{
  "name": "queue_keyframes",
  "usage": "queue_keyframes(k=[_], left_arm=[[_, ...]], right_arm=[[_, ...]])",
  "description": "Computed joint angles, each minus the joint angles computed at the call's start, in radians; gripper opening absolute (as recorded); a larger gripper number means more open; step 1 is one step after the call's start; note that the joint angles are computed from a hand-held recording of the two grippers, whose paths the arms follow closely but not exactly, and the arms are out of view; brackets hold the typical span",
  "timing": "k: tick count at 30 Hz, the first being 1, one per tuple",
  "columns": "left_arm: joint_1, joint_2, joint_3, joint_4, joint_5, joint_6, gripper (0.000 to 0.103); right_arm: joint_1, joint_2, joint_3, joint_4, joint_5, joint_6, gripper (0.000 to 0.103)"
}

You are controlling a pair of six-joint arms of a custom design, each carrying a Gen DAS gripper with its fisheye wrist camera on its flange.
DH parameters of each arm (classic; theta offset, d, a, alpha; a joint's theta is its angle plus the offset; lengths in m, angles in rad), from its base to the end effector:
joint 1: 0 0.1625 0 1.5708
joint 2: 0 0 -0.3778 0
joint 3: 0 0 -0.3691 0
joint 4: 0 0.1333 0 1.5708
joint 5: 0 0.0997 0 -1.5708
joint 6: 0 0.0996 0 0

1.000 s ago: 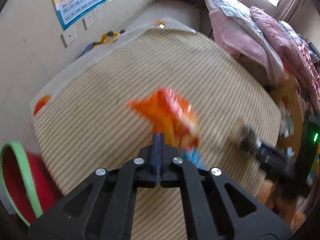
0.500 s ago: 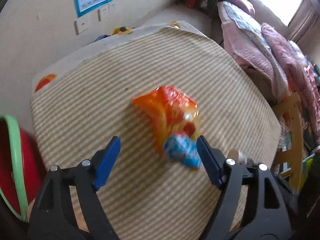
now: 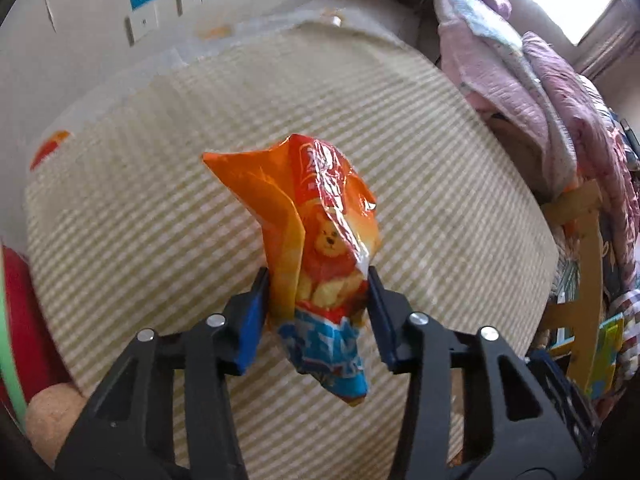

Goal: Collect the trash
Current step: 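Carry the orange bag and white cup over the red bucket with both tools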

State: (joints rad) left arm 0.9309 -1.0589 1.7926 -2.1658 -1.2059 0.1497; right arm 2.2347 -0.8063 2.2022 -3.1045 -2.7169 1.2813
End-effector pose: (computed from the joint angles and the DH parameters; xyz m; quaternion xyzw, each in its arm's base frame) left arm -0.1900 -0.5380 0.1388 0.3889 0.9007 0.0222 0.1921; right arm 0.2985 -0.3125 0.0447 -0.2902 -0.7873 0.4796 0.2568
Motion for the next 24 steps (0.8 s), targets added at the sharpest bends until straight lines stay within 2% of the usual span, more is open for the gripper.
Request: queue_keyframes(k=[6,13,18,24], left_arm=[[-0.028,-0.185,0.099,-0.084,0.012,0.157,0.045],[-0.026,-0.324,0.128,-0.089,-0.002,0.239,0.045],[-0.014,-0.37,0.125,-0.105,-0.021,0.267,0.045],[0.011,-0.4,0.093,-0.088,-0.052,0.278,0.045]], right_arm=[[0.031,-0.001,-0.056,0.108,-0.037,0.023,0.021],[0.06,0.008,-0.144,0.273,-0.057,0.064,0.021],[0.087,0.019,-0.217,0.397,-0.083,0.087,0.021],[0.107,0.044,-0.297,0.467,-0.098,0.061,0.021]])
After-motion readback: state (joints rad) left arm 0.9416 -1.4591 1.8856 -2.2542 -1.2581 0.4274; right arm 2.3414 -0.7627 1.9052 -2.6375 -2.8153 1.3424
